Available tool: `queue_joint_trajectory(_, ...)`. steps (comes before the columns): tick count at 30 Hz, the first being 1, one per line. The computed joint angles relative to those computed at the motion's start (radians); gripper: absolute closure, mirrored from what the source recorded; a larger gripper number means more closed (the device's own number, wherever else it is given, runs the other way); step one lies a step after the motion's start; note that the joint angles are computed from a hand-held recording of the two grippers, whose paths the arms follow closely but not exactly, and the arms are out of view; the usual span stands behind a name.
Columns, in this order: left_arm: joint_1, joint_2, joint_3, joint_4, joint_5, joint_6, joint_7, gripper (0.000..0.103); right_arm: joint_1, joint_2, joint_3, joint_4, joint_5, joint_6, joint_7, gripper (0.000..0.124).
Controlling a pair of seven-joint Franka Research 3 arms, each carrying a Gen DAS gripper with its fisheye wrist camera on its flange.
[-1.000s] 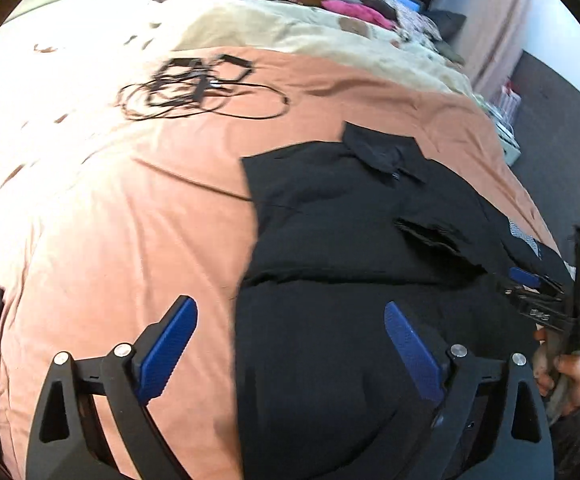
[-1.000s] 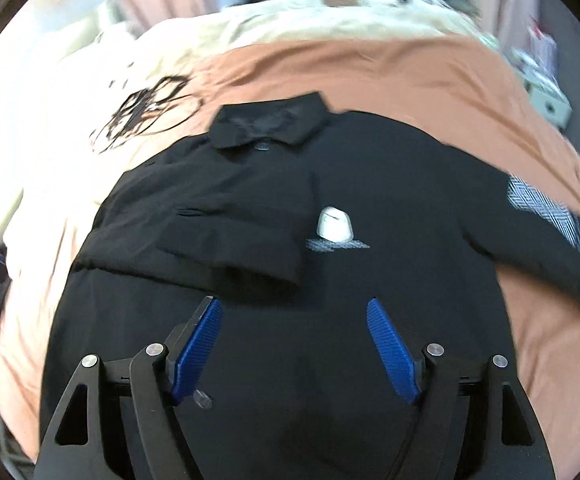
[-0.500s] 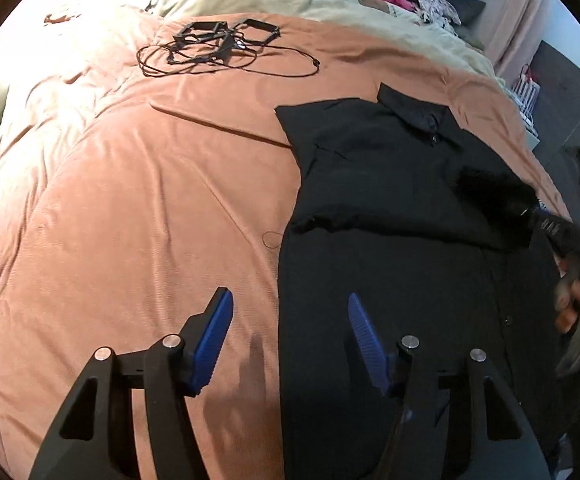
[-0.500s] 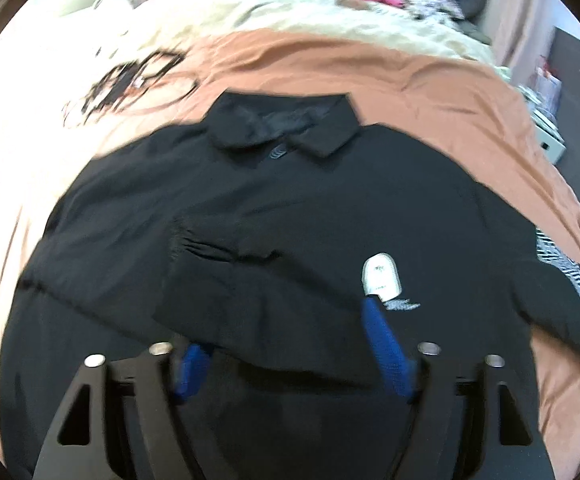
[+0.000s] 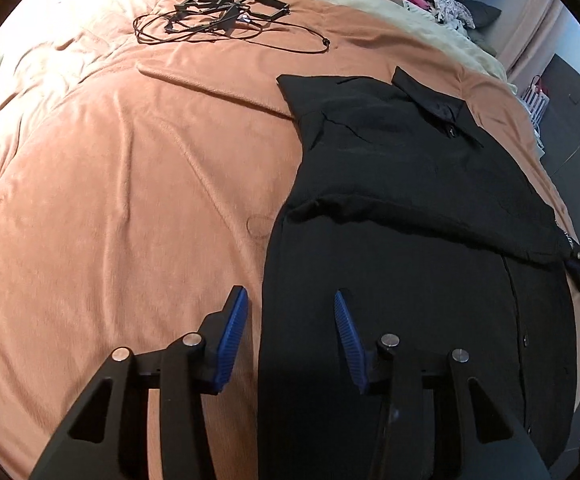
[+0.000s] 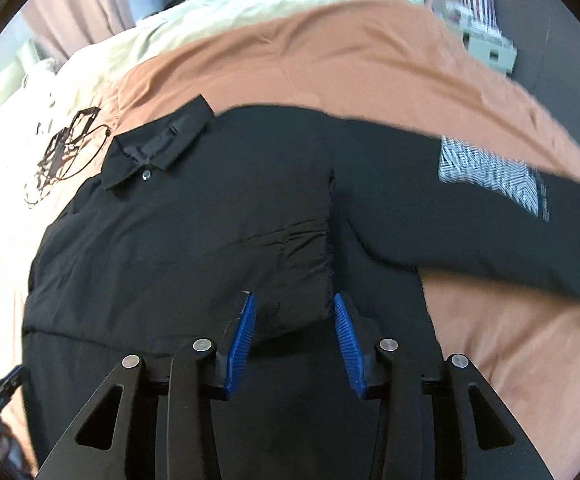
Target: Fold large clothes
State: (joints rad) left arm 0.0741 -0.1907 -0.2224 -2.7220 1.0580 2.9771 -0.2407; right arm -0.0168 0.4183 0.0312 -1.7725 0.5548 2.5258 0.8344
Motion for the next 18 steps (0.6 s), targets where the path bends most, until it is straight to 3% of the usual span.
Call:
queue_joint_trajectory(6,-0.012,0.028,0.011,0.04,-0.02,-0.02,0.071,0.057,-0.05,0.062,0.007,0.073,0.057,-0.191,0.039,0.082)
queue_joint_trajectory(8,-0.021,0.038,0.016,0.052,-0.03,-0.029,0.089,0.057,-0.05,0.077,0.01,0.081,0.079,-0.181,0.042,0.085)
queue_joint_trajectory(10,-0.031,0.046,0.021,0.061,-0.046,-0.039,0.113,0.057,-0.053,0.105,0.016,0.112,0.097,-0.183,0.049,0.108)
queue_joint_trajectory(12,-0.039,0.046,0.027,0.061,-0.067,-0.045,0.129,0.057,-0.052,0.135,0.021,0.151,0.102,-0.198,0.064,0.114)
queue_joint_trajectory(15,-0.046,0.03,0.031,0.047,-0.098,-0.039,0.154,0.057,-0.026,0.155,0.02,0.172,0.077,-0.137,0.073,0.114)
queue_joint_trajectory(18,-0.072,0.0,0.031,0.035,-0.182,-0.09,0.243,0.057,-0.001,0.18,0.005,0.207,0.022,-0.13,0.126,0.111)
